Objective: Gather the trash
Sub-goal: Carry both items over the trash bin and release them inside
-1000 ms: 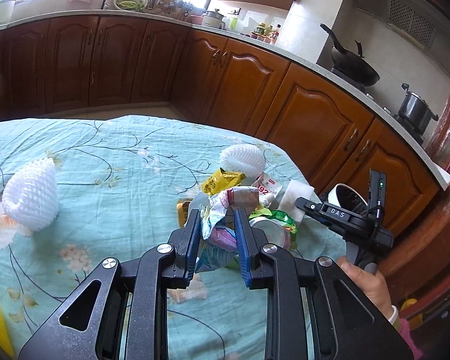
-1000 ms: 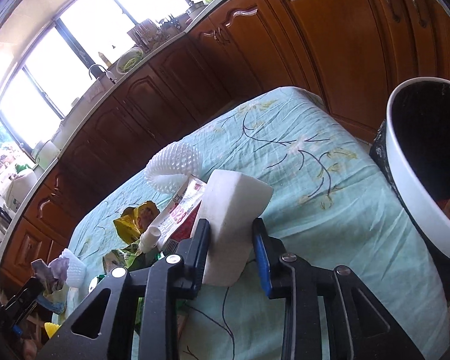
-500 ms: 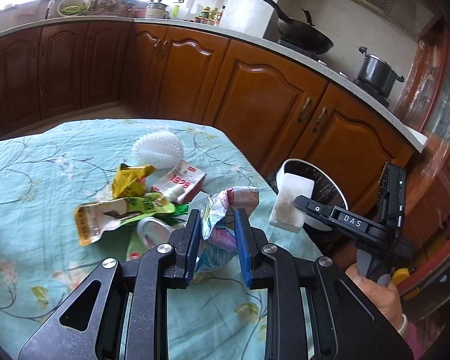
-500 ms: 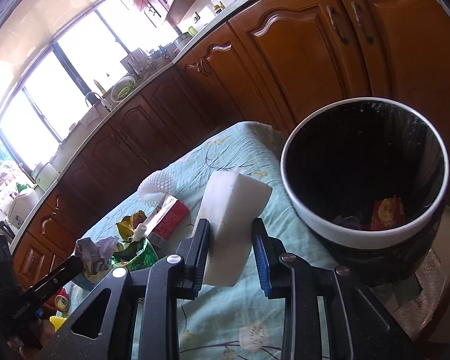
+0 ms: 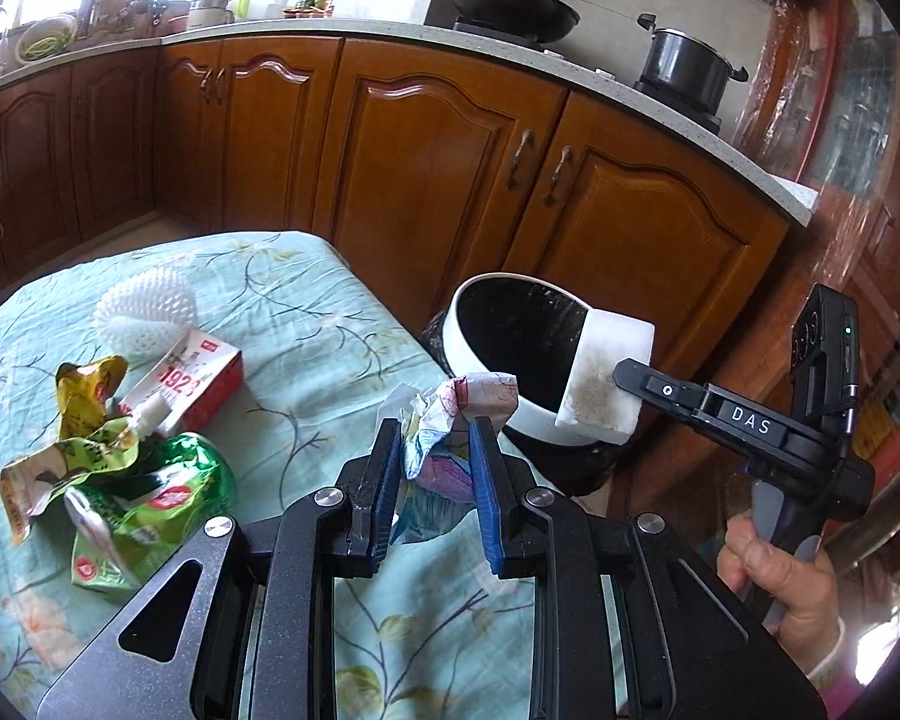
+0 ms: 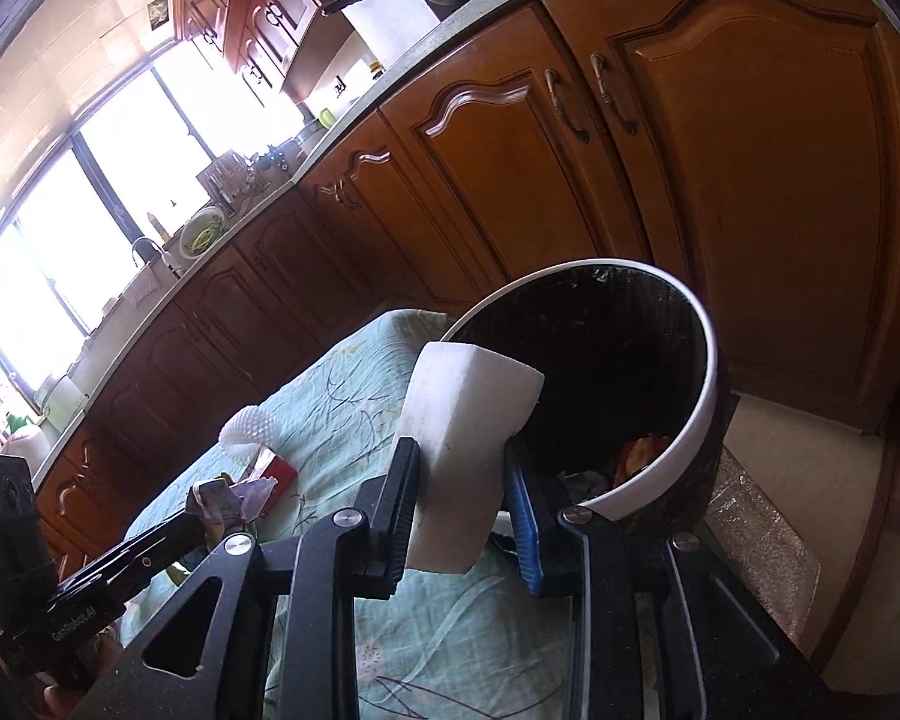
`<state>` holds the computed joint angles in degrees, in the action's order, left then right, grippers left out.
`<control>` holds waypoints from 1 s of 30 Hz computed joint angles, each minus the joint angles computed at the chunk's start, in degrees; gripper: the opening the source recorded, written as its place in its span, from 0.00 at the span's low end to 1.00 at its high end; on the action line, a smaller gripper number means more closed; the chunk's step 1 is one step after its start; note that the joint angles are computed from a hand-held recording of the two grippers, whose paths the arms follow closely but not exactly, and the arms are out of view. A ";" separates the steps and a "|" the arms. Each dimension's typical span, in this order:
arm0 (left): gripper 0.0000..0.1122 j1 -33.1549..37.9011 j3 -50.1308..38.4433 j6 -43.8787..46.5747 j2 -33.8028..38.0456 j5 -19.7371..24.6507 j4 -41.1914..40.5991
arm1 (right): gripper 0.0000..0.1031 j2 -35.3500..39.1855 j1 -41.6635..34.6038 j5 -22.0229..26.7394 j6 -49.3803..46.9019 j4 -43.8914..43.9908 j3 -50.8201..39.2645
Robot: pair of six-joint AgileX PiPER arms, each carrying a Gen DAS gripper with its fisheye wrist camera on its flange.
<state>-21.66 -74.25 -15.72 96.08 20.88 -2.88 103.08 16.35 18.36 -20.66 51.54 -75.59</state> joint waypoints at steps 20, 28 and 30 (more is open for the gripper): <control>0.19 -4.02 -34.89 2.79 23.16 15.15 -0.57 | 0.29 6.14 -4.23 3.80 11.51 -16.96 -9.30; 0.19 -3.77 -55.60 3.39 35.21 27.38 -1.88 | 0.31 9.59 -5.62 7.32 13.22 -19.71 -14.00; 0.20 -3.77 -61.42 3.31 38.47 30.87 -1.92 | 0.33 10.36 -5.82 8.25 13.44 -20.05 -15.15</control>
